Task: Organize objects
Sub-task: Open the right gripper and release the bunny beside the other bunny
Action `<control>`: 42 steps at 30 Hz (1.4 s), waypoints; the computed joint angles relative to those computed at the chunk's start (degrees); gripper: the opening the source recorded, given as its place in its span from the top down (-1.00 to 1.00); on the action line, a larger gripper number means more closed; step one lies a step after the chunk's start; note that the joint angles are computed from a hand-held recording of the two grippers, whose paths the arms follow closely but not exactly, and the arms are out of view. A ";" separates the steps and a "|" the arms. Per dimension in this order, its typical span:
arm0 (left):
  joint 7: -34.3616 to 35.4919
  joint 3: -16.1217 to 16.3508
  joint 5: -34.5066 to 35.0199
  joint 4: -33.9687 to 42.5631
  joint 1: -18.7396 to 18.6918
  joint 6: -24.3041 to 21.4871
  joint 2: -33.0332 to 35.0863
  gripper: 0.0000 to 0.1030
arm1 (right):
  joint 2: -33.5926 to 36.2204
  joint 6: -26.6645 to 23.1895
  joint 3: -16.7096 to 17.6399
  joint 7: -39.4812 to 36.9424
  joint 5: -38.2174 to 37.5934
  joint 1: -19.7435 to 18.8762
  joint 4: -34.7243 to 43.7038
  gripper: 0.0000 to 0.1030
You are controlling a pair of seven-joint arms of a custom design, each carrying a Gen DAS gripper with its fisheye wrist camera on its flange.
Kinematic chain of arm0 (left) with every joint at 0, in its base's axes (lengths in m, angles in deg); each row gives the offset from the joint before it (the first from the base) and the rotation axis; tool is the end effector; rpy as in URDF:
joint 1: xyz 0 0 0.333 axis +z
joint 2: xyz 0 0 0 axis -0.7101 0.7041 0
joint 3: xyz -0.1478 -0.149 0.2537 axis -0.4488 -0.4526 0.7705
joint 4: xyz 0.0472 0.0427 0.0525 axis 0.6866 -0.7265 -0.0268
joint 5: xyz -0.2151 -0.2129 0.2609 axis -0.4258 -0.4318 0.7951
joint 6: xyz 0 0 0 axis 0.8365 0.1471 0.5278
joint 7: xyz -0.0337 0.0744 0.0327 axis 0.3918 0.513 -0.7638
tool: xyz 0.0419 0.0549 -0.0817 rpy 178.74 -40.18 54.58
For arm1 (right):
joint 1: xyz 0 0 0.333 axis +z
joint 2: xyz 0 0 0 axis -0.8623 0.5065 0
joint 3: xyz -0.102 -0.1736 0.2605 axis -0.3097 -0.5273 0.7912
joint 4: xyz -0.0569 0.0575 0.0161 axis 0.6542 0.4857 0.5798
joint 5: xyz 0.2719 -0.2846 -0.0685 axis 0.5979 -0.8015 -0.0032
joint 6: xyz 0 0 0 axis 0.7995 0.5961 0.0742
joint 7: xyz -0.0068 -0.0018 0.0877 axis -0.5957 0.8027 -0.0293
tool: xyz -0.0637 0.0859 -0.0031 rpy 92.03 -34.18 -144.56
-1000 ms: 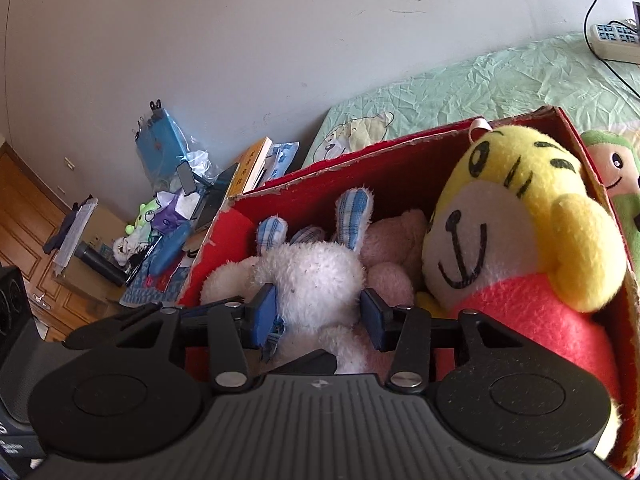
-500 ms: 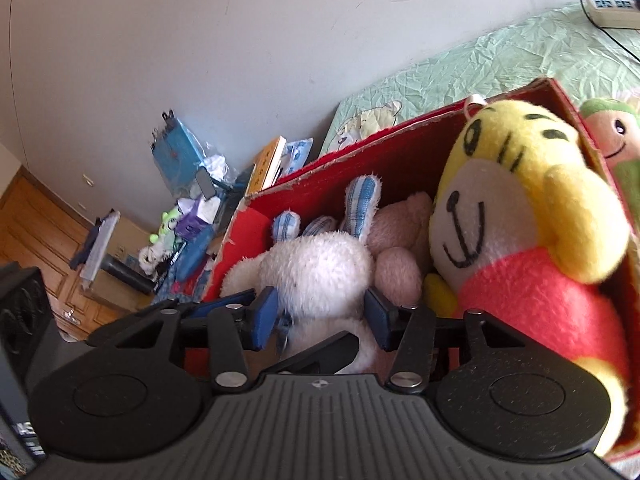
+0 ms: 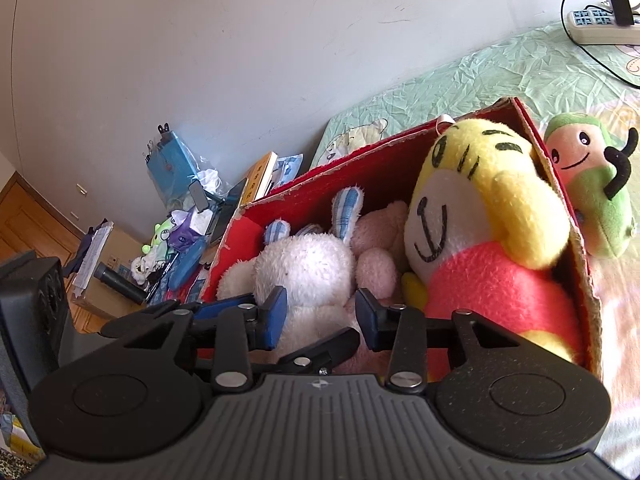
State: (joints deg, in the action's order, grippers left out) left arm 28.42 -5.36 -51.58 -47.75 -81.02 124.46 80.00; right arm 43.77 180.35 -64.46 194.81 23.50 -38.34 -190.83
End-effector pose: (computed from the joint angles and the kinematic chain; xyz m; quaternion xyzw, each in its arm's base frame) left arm 0.6173 -0.5135 0.5858 -0.4275 0.8365 -0.3001 0.1655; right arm 0.5532 0.3064 0.5423 -0.5144 0.7071 -0.0645 0.4809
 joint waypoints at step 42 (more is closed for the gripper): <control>-1.84 0.68 -4.02 19.47 -1.52 -13.41 11.16 -0.98 | -0.16 -9.17 -1.96 10.94 -15.27 1.79 2.49 0.29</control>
